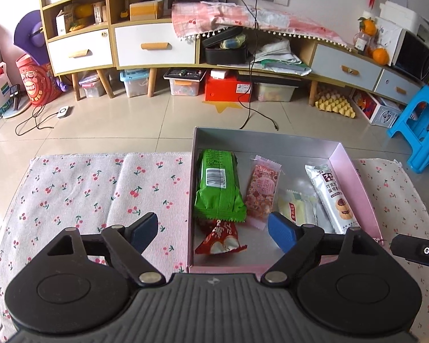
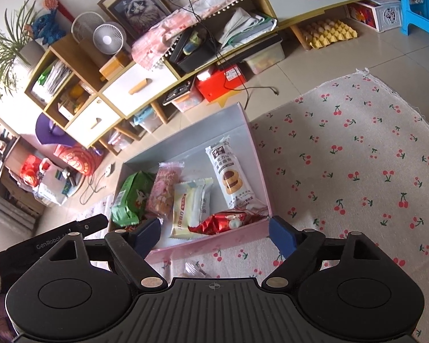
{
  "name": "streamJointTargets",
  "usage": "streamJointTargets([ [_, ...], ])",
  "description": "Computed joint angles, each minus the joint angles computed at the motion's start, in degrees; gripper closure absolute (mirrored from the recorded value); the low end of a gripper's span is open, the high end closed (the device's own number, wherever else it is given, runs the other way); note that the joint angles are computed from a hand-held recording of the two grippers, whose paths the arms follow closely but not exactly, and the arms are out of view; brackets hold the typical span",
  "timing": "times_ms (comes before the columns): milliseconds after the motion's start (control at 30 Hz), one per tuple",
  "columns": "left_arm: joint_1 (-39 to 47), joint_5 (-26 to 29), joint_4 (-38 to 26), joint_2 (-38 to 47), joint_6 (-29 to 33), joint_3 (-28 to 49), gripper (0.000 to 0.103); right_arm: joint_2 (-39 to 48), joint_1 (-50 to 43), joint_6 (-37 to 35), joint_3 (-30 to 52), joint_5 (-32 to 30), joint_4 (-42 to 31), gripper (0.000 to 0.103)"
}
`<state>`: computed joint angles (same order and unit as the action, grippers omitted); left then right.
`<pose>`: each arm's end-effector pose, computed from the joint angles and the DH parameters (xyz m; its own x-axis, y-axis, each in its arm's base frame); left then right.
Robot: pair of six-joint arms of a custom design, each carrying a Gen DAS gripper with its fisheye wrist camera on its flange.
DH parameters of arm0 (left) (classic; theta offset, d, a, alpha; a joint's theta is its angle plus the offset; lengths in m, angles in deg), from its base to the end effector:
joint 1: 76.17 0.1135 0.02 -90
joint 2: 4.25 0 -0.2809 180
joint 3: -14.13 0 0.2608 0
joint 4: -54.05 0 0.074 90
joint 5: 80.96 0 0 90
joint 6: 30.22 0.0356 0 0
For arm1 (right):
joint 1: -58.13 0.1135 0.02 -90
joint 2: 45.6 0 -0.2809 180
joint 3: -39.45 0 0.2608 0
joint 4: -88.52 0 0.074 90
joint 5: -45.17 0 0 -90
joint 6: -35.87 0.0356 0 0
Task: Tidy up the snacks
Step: 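Move both open grippers back from the box to the snack pile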
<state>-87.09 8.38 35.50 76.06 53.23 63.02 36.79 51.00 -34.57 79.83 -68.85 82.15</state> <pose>0.2610 -0.0499 0.1705 -0.7677 0.0320 -0.6400 0.0952 0.9934 -0.0646 0.2472 -0.0163 0.1378 -0.7508 0.4021 -0.5240 0.1024 0.8546 0.5091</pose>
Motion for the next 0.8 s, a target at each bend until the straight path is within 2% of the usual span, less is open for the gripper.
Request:
streamJointTargets([
  [167,1.9,2.2,-1.5,-3.4,0.1,-2.8,0.015,-3.3,1.6,-0.7,-0.6,0.4,-4.6,0.018],
  [567,3.3,2.9,-6.6,-13.5,2.7,-11.6,0.008,-9.0,8.7,-4.1,-1.5,5.7,-15.1,0.016],
  [700,4.7,3.6,-6.2,-18.1,4.6,-15.6,0.007,-9.6,11.1,-4.1,-2.2,7.3,-15.7,0.016],
  [800,4.4,1.6,-6.8,-20.8,4.8,-17.2,0.006,-9.2,13.1,-3.2,-3.0,8.5,-14.8,0.016],
])
